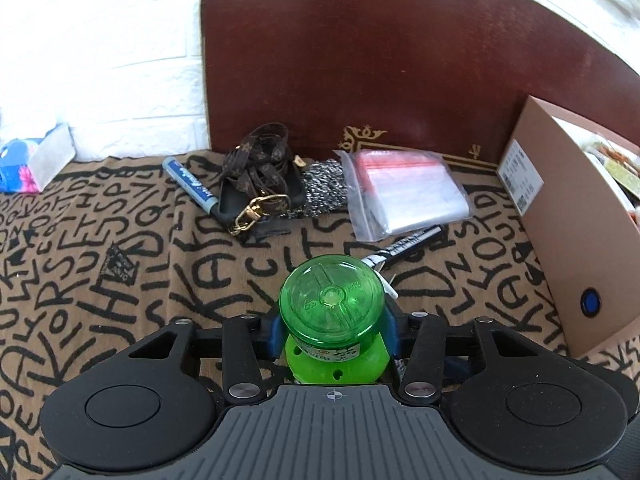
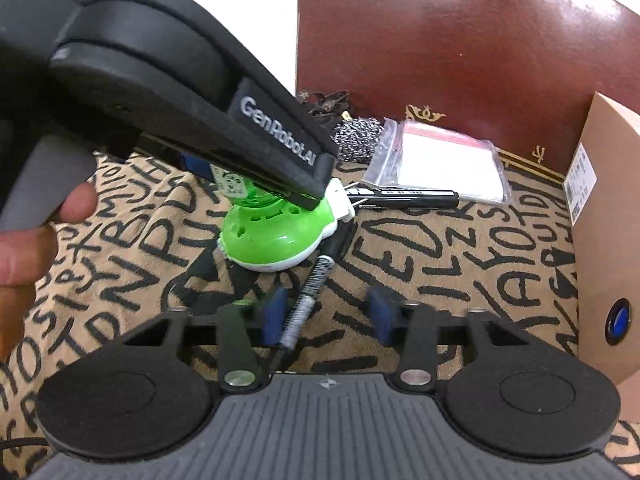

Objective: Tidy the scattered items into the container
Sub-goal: 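Grasp the green repellent device with the left tool while the right tool grasps a black marker, then carry the green device and black marker over the cardboard box with both tools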

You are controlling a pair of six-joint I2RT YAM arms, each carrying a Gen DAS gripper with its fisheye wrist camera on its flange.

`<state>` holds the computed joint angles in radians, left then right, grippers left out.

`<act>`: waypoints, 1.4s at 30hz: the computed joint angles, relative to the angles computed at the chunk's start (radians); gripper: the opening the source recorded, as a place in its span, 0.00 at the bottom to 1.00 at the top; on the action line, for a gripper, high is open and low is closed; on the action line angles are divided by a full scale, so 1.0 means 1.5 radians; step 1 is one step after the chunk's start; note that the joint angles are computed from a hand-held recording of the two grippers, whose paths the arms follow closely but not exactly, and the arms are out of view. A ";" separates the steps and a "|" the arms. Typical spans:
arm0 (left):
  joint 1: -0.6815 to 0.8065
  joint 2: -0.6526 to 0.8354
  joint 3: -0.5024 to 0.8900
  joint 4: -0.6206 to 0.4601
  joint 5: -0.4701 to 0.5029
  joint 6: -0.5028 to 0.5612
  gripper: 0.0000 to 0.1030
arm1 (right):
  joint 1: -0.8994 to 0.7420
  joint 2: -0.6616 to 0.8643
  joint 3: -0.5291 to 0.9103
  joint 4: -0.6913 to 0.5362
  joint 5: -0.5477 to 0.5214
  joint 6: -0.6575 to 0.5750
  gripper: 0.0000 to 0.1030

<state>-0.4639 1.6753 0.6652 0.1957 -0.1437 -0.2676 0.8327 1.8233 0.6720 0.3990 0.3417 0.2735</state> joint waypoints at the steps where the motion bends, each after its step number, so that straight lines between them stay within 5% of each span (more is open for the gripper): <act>1: -0.004 -0.004 -0.004 0.000 -0.004 0.001 0.45 | 0.001 -0.007 -0.008 0.001 -0.002 -0.002 0.27; 3: -0.012 -0.018 -0.018 -0.003 -0.010 0.003 0.45 | 0.004 -0.024 -0.025 0.000 -0.011 -0.001 0.14; 6: -0.017 -0.049 -0.047 -0.006 -0.006 0.003 0.45 | 0.017 -0.057 -0.048 -0.021 -0.004 0.008 0.10; 21: -0.116 -0.231 -0.165 -0.102 -0.021 -0.074 0.45 | 0.052 -0.353 -0.256 -0.119 -0.043 0.164 0.10; 31: -0.245 -0.341 -0.141 -0.196 -0.105 -0.122 0.45 | 0.142 -0.652 -0.311 -0.307 0.084 0.226 0.10; 42: -0.326 -0.285 0.015 -0.200 -0.109 -0.079 0.45 | 0.134 -0.937 -0.292 -0.510 0.217 0.173 0.10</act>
<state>-0.9533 1.2483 0.6879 -0.1044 -0.3068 -0.3854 1.0336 0.4171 0.2346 -0.3662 0.6671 0.5330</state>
